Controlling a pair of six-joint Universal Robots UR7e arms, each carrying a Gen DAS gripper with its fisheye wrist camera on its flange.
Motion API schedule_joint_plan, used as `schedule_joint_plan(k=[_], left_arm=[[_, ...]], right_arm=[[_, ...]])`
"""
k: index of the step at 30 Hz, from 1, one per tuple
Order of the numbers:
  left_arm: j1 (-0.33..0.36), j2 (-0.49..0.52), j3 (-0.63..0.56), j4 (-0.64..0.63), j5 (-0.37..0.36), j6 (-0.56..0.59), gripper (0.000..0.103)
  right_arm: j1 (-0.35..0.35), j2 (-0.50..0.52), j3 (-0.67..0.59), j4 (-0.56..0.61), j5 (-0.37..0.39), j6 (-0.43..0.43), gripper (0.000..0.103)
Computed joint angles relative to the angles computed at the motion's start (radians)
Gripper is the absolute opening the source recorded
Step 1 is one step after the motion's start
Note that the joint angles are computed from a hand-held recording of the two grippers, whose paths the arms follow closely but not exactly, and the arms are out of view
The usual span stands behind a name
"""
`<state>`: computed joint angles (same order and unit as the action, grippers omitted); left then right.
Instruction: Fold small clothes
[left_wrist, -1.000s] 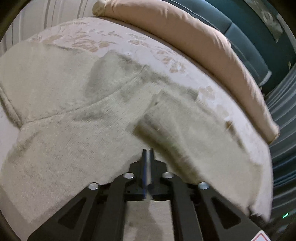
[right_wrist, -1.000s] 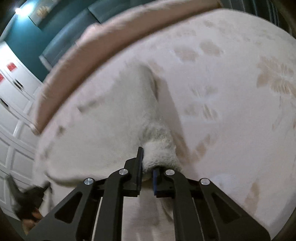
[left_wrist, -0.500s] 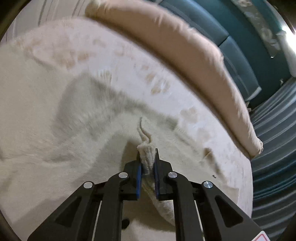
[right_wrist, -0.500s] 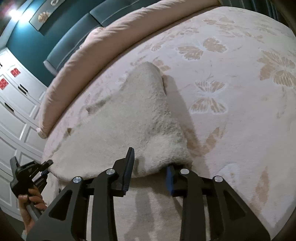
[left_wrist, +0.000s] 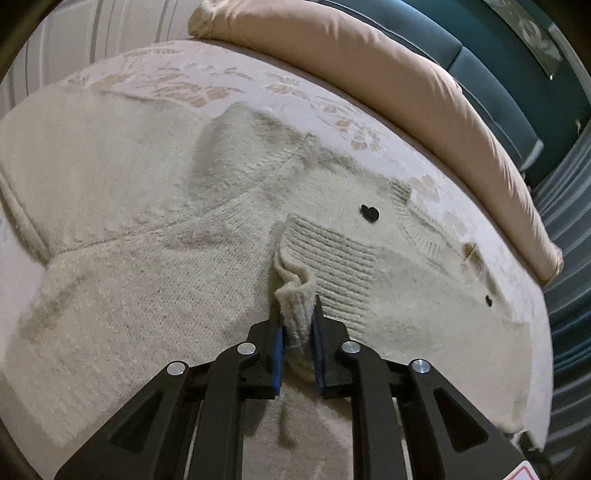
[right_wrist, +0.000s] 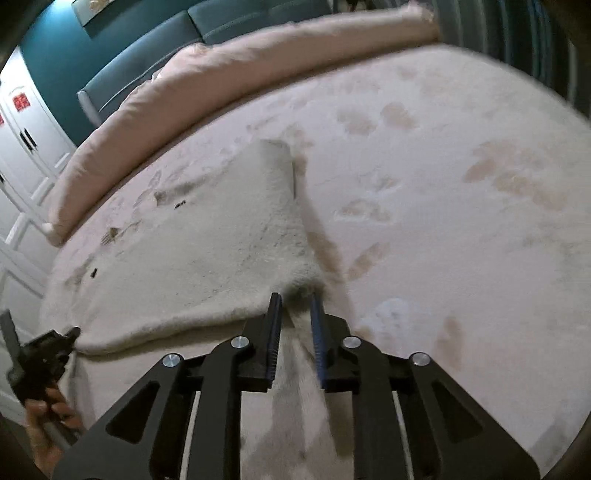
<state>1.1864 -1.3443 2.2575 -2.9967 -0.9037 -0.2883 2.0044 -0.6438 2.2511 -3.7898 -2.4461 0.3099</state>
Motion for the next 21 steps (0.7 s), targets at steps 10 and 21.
schedule_joint_plan(k=[10,21], left_arm=[[-0.001,-0.005,0.021,-0.026,0.010,0.019,0.018],[0.042,-0.135,0.064,-0.020,-0.133,-0.015,0.032]], right_arm=[[0.008,0.200,-0.364,0.322,0.183,-0.311,0.019],[0.001,-0.011,0.048,-0.033,-0.072,0.004,0.016]])
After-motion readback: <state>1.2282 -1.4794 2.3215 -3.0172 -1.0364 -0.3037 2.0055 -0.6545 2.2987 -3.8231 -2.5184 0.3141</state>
